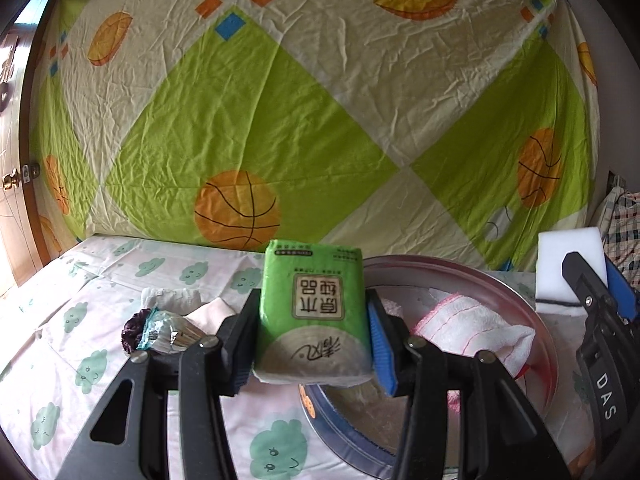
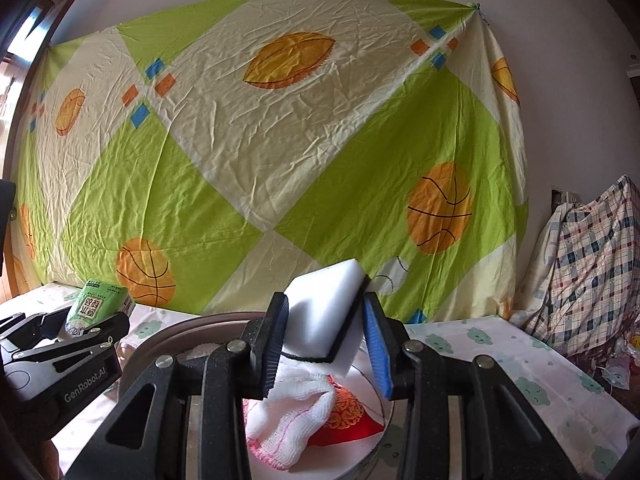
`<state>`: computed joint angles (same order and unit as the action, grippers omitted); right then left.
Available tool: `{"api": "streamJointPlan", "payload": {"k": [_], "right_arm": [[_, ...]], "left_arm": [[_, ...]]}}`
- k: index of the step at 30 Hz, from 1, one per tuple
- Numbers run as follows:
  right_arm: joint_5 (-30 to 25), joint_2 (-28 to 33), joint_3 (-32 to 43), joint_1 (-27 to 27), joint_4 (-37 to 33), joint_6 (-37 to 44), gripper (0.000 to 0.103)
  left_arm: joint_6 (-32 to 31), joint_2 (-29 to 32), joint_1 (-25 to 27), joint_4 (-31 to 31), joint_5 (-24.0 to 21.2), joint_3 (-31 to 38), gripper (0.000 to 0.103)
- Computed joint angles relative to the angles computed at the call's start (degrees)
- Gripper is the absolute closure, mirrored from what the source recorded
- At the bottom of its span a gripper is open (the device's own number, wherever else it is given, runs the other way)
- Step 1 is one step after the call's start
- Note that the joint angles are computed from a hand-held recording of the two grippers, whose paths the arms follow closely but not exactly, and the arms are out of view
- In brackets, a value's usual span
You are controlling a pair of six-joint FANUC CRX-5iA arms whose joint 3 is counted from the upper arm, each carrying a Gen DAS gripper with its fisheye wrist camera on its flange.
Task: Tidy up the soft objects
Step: 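Lift and carry the tissue pack and sponge block toward the blue tin with both grippers, then lower the tissue pack into the tin and open the left gripper while the right gripper releases the sponge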
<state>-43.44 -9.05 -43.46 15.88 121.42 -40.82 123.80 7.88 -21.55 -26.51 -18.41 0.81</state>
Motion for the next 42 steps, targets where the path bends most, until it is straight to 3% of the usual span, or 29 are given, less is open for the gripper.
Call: {"api": "streamJointPlan", "payload": {"k": [10, 24, 42], "right_arm": [[0.5, 0.2, 0.6, -3.3, -2.6, 0.3, 0.063], [6.6, 3.9, 4.0, -5.4, -7.9, 6.4, 0.062], [27.6, 5.8, 7.9, -10.6, -9.4, 7.2, 0.062]], "left_arm": [[-2.6, 2.4, -1.9, 1.6, -0.1, 2.4, 0.055], [-8.4, 6.9, -3.4, 6.0, -2.7, 5.8, 0.055], [-9.8, 9.4, -3.5, 6.0, -7.3, 8.9, 0.055]]}}
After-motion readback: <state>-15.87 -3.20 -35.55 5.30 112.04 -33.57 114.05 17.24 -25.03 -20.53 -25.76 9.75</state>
